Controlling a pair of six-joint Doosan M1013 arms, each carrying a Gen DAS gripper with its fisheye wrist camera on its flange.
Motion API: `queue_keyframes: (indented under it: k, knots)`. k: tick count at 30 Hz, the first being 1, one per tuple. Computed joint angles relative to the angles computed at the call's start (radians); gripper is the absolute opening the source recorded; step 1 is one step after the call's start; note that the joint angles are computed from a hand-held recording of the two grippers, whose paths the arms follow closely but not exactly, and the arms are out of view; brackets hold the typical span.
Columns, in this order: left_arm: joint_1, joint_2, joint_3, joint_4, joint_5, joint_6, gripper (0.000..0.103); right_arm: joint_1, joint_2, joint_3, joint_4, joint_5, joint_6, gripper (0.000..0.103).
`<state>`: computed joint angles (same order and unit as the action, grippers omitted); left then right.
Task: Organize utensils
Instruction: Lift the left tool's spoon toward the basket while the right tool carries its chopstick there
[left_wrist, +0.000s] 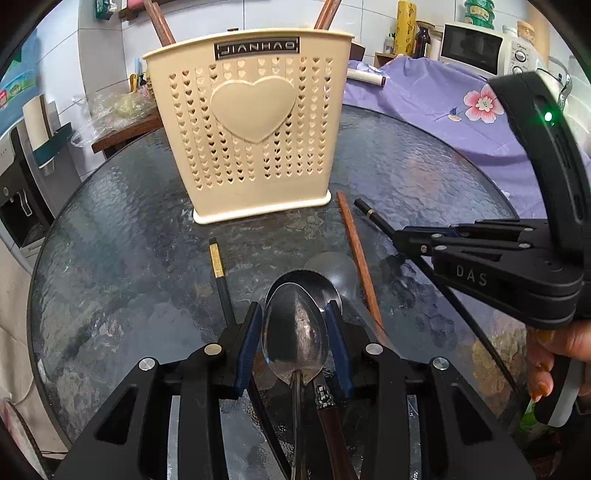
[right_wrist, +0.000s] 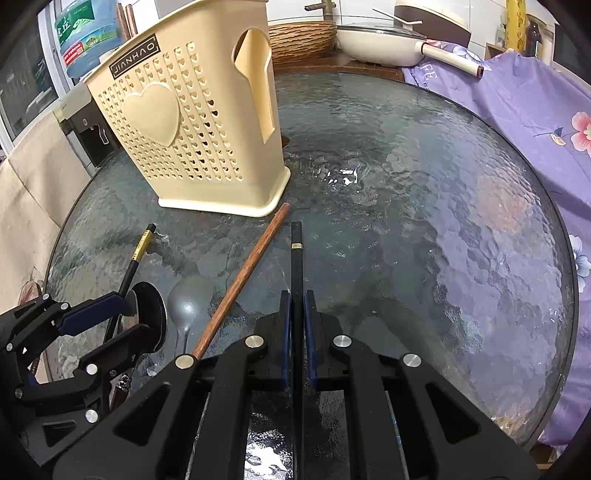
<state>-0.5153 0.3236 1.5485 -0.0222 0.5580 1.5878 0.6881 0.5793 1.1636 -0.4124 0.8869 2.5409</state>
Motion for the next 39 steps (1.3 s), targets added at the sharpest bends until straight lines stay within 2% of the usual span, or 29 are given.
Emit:
queue_keyframes:
  k: [6, 12, 19, 22, 30, 39]
  knots:
    - [0.012, -0.017, 0.001, -0.043, -0.031, 0.028, 0.035, -0.008, -0.017, 0.023, 0.003, -0.053, 0.020, 0.008]
    - [0.029, -0.037, 0.008, -0.141, -0.070, 0.088, 0.035, -0.018, -0.058, 0.075, 0.004, -0.172, 0.052, 0.008]
    - [0.043, -0.068, 0.019, -0.258, -0.110, 0.177, 0.035, -0.018, -0.125, 0.150, -0.080, -0.339, 0.149, 0.008]
    - [0.047, -0.080, 0.025, -0.291, -0.129, 0.202, 0.034, -0.012, -0.148, 0.172, -0.149, -0.382, 0.199, 0.008]
    - [0.058, -0.097, 0.029, -0.382, -0.139, 0.272, 0.034, 0.006, -0.187, 0.197, -0.272, -0.420, 0.282, 0.008]
    - [0.062, -0.104, 0.025, -0.436, -0.141, 0.328, 0.034, 0.014, -0.198, 0.187, -0.274, -0.412, 0.245, 0.008]
